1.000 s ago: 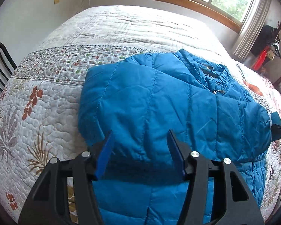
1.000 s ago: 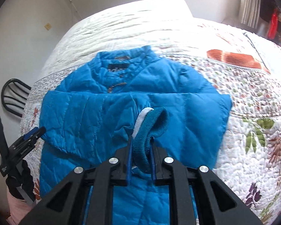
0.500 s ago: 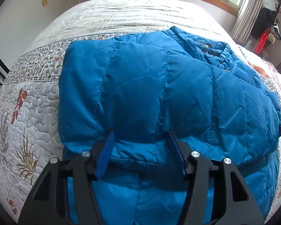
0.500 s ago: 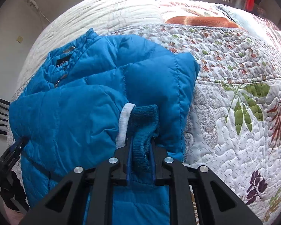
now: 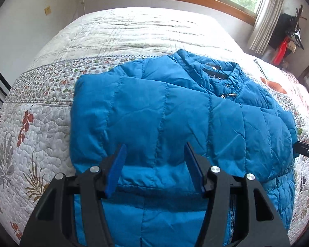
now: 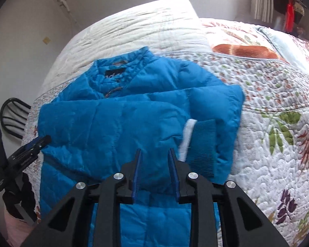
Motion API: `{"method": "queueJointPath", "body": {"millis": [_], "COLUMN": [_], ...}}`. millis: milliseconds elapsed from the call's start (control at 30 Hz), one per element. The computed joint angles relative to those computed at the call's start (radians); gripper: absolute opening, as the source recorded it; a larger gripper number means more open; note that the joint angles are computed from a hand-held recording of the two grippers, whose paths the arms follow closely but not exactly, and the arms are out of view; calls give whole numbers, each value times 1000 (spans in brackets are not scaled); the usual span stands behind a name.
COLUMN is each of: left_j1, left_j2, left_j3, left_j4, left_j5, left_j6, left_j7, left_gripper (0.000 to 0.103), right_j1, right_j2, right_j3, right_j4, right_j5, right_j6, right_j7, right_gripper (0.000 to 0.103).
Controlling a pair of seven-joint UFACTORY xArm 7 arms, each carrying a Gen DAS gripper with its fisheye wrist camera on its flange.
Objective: Fold large clothes
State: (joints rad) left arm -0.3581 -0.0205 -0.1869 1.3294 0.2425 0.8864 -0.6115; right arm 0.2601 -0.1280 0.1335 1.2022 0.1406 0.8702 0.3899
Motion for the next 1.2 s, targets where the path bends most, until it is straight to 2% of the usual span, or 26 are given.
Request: {"method": "queueJointPath", "body": {"millis": [133,267,533,667,733,767,800,833,867,967,1200], "left_j1": [-16,-23,-33,-41,-39,-35,-27,-19,-10,19,70], "left_j2": [67,66,91,107,81,37,-24,-83,-145,-358,-748], "left_j3": [-3,7,12,15,17,18,19,18,16,11,4], "left_j4": [28,-7,-1,43,51,23,-21,-67,-113,-280,-557], "left_j5": [-2,12,39,43,21,15,-5,-28,-42,-80,-182], "left_j6": [28,-6,0,52,88,78,59,41,31,53,286], "left_j7": [16,24,24,8,15,11,18,30,38,62,105], "left_gripper": [58,59,59,59,58,59,65,69,75,83,84], "right_j1": [15,13,24,22,21,26,37,46,49,63,133], "right_j2": [68,115,145,122,18,-61,-143,-216,-292,-498,-890], "right_j3": [17,6,10,7,5,-1,-10,-16,-15,2,46], "right_j4": [24,17,22,10,-76,-144,-212,-264,-314,-446,-672], "right_j5": [-35,-16,-66,-37,5,52,102,127,129,114,162], "right_j6": [8,-11,-20,-25,-83,-136,-176,-183,-170,-92,131], "right_j7": [32,19,44,12,17,-7,-38,-51,-48,-16,129], "right_gripper": [26,17,16,17,20,29,43,47,48,51,59]}}
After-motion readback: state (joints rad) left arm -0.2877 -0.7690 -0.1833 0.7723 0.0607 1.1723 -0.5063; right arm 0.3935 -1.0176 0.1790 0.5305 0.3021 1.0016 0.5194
